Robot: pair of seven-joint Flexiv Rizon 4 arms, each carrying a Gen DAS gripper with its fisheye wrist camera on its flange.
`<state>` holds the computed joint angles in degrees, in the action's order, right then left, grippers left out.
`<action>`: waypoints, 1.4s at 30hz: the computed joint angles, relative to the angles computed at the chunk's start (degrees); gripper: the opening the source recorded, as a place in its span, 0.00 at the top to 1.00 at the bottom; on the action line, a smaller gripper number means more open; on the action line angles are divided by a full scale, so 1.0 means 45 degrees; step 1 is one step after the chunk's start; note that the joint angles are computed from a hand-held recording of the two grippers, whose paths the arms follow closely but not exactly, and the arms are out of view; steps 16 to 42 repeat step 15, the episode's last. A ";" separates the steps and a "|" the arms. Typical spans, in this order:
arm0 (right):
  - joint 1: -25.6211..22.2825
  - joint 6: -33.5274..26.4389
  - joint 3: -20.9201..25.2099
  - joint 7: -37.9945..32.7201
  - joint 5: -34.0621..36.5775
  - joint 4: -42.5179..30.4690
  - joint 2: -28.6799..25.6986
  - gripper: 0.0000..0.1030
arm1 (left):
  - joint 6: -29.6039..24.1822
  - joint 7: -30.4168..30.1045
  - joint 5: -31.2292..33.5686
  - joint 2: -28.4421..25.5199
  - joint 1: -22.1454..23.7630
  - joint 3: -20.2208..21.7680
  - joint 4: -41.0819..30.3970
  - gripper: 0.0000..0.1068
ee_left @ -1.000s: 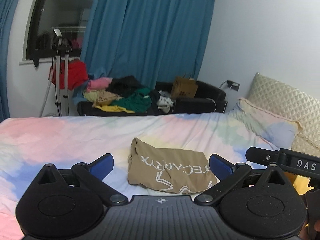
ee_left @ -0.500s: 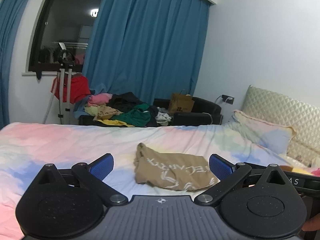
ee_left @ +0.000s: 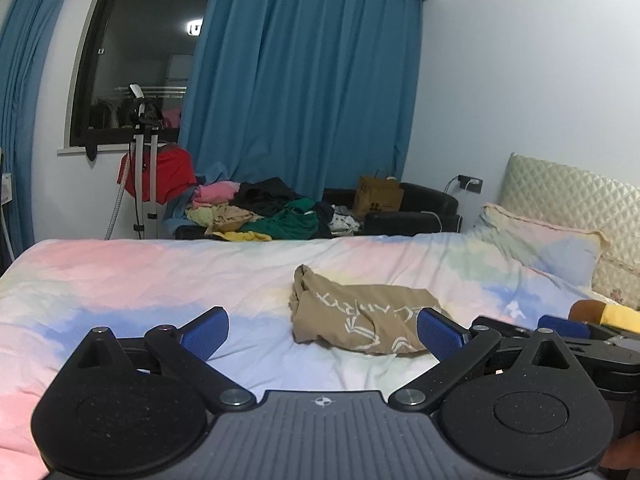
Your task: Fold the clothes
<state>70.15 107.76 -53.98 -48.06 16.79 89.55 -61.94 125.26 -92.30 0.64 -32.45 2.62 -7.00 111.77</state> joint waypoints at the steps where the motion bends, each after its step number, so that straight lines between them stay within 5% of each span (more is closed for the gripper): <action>1: 0.0067 -0.0061 -0.0105 0.0025 0.0043 0.0003 -0.0068 0.10 | -0.0022 0.0025 -0.0054 -0.0036 -0.0047 0.0042 0.0005 0.05; 42: 0.0048 -0.0460 -0.0097 0.0523 -0.0559 0.0170 0.0035 0.10 | -0.0313 0.0231 -0.0448 -0.0179 -0.0169 0.0177 0.0036 0.05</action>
